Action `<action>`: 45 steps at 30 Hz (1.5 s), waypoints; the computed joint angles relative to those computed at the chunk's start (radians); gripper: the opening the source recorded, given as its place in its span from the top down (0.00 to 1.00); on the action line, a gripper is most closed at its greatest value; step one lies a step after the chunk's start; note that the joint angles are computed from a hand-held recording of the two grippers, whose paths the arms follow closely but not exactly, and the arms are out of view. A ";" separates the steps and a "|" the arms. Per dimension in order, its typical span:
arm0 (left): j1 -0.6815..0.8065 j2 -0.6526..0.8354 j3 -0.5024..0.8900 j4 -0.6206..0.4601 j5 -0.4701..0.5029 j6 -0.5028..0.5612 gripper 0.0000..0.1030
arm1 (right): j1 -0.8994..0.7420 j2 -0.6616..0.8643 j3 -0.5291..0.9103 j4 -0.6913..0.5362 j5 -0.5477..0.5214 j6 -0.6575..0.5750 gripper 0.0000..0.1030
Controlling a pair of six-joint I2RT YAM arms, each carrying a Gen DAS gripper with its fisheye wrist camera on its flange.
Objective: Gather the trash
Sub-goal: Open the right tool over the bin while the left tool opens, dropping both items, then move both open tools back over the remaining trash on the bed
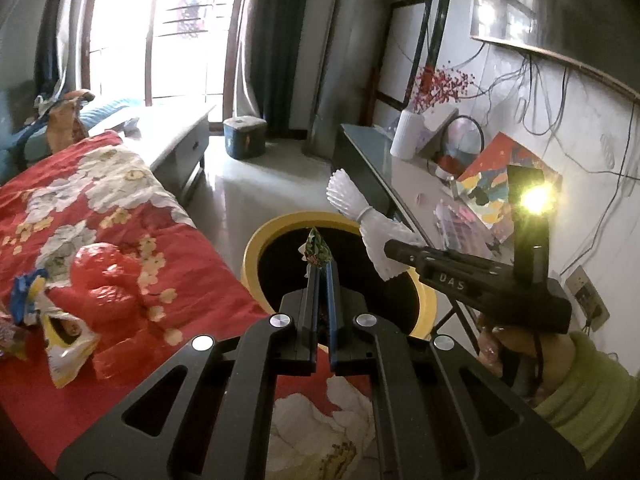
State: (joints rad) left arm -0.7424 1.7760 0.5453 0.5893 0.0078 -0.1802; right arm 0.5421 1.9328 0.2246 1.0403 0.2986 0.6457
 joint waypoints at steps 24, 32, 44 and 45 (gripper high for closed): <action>0.006 0.124 0.083 0.031 -0.034 -0.016 0.11 | -0.068 0.079 -0.021 0.066 0.006 0.043 0.40; 0.021 0.047 -0.010 0.071 -0.051 -0.052 0.11 | 0.041 -0.026 -0.009 -0.024 0.137 0.006 0.29; 0.055 -0.090 -0.147 0.116 -0.125 -0.057 0.11 | 0.184 -0.105 0.047 -0.137 0.228 0.002 0.26; 0.059 -0.106 -0.159 0.119 -0.132 -0.055 0.11 | 0.193 -0.107 0.054 -0.146 0.231 0.002 0.26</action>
State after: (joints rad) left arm -0.6830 1.6703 0.3863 0.7088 -0.1246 -0.2355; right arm 0.7355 1.8260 0.2790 0.8939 0.5298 0.6474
